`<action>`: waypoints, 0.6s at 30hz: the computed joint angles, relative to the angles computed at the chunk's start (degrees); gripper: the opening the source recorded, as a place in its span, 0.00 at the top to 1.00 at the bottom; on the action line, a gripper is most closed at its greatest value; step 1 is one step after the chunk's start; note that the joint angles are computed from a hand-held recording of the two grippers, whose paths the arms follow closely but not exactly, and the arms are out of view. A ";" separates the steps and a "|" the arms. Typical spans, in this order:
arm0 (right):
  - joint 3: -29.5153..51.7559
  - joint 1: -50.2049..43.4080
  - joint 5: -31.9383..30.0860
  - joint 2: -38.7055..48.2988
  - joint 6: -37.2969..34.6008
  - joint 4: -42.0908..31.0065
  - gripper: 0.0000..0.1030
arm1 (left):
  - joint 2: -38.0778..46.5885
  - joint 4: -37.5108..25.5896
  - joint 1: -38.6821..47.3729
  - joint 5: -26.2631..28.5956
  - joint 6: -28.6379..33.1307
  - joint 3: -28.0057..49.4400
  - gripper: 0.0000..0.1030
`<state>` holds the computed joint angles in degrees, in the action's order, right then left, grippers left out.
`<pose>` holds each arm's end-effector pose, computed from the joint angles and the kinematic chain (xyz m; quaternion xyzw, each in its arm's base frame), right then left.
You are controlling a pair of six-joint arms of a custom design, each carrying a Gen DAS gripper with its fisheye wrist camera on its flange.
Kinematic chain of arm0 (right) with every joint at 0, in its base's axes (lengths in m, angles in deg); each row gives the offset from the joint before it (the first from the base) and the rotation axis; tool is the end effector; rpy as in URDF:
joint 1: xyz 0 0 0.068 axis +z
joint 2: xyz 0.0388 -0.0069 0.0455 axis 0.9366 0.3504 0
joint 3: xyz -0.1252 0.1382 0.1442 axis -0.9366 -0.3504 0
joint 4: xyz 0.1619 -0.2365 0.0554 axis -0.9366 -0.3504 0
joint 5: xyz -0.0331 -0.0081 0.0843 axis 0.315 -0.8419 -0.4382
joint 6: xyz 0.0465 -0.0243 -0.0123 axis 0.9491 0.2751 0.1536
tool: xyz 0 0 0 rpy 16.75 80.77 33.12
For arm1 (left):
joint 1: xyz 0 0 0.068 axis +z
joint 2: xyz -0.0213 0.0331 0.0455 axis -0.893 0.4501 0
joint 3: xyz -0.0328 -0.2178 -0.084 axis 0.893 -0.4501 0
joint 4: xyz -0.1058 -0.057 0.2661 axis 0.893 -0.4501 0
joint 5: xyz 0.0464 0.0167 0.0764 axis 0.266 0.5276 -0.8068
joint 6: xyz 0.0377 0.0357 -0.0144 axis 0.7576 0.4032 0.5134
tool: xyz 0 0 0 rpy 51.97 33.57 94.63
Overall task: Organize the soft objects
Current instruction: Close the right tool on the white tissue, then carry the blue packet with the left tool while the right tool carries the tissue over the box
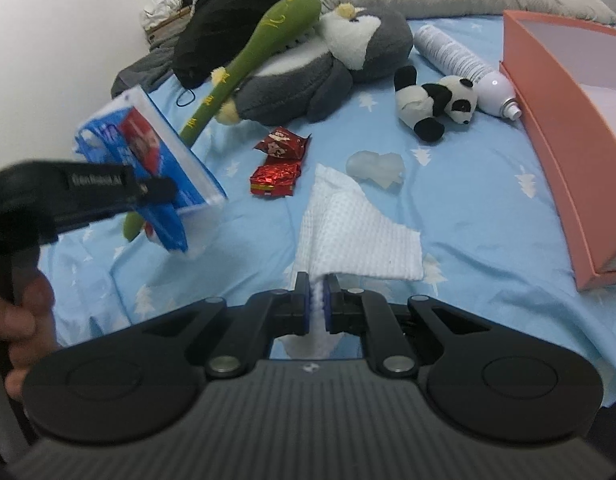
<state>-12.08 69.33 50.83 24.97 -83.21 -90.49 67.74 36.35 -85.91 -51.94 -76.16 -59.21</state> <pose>0.2262 0.0168 0.1000 -0.1941 0.9233 0.2110 0.2555 0.1871 -0.0634 0.1072 -0.2484 0.9025 -0.0181 0.3515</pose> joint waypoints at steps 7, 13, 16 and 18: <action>-3.44 -5.99 -3.92 -12.38 -4.79 -8.86 0.90 | -4.86 -9.83 -14.09 -5.97 -8.96 0.32 0.87; -1.21 -13.78 -7.55 -12.98 -12.53 -14.07 0.90 | -2.86 -11.96 -24.44 -6.63 -17.70 1.46 0.87; 0.09 -17.66 -9.12 -13.34 -15.71 -16.04 0.90 | -2.68 -12.60 -27.81 -7.07 -19.82 2.13 0.87; 0.50 -20.07 -10.18 -14.15 -17.13 -17.45 0.90 | -3.32 -12.63 -29.23 -6.96 -20.14 2.46 0.87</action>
<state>-11.58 49.27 40.65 10.82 -100.34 -107.94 64.42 23.72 -115.14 -58.90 -96.30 -56.75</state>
